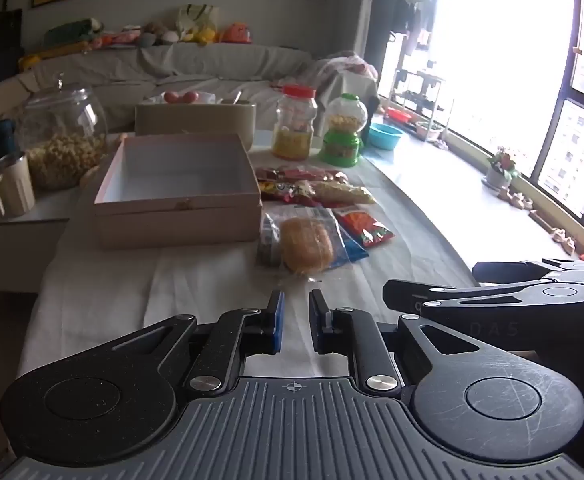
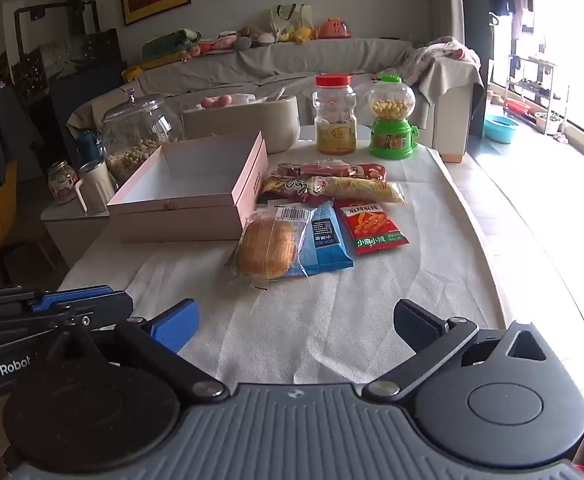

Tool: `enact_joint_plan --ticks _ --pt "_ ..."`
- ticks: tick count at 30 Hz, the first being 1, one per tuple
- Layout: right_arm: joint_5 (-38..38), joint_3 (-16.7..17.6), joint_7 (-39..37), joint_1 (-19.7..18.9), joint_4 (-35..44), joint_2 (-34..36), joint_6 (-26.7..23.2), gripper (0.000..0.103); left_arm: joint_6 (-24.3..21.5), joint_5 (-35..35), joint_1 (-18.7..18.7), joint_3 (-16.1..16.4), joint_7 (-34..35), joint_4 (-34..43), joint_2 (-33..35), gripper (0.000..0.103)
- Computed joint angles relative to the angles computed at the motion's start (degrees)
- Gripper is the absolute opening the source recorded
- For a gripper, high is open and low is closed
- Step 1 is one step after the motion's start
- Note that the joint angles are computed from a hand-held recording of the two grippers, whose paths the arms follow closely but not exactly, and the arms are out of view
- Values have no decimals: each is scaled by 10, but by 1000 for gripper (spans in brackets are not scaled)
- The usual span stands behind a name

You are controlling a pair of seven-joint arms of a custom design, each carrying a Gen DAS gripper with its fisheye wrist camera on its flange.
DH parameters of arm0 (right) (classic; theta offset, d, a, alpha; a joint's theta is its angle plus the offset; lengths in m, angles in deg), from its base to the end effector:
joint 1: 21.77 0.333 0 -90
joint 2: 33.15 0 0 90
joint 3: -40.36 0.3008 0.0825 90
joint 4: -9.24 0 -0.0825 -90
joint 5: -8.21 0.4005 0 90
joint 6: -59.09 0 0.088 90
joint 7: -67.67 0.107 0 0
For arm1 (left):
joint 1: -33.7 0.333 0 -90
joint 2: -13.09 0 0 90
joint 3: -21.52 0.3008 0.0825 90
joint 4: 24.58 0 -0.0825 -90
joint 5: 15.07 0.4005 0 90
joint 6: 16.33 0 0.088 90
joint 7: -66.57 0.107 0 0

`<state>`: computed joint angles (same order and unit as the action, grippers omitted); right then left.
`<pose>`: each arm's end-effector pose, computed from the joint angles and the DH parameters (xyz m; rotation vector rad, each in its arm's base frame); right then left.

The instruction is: Organize snacks

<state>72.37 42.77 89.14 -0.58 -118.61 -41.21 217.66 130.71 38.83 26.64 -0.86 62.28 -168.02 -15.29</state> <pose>0.5208 0.1861 0.4659 -2.0179 0.9654 -0.3219 0.3932 -0.2434 0.4726 -1.9406 1.2449 -0.7984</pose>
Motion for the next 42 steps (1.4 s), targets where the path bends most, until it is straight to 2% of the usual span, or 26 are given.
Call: enact_joint_plan --ticks 8,14,28,42 --pt "-10 2 11 -1 0 3 2 103 3 6 2 0 -9 -7 -6 18" --pt "15 2 -16 2 -9 6 10 103 2 6 2 1 -10 -8 -1 18" --pt "-42 4 42 -6 7 13 -7 103 -6 -17 -7 8 3 3 10 18" --pt "-50 6 50 -8 12 18 -9 103 -3 -22 -4 7 6 2 10 18"
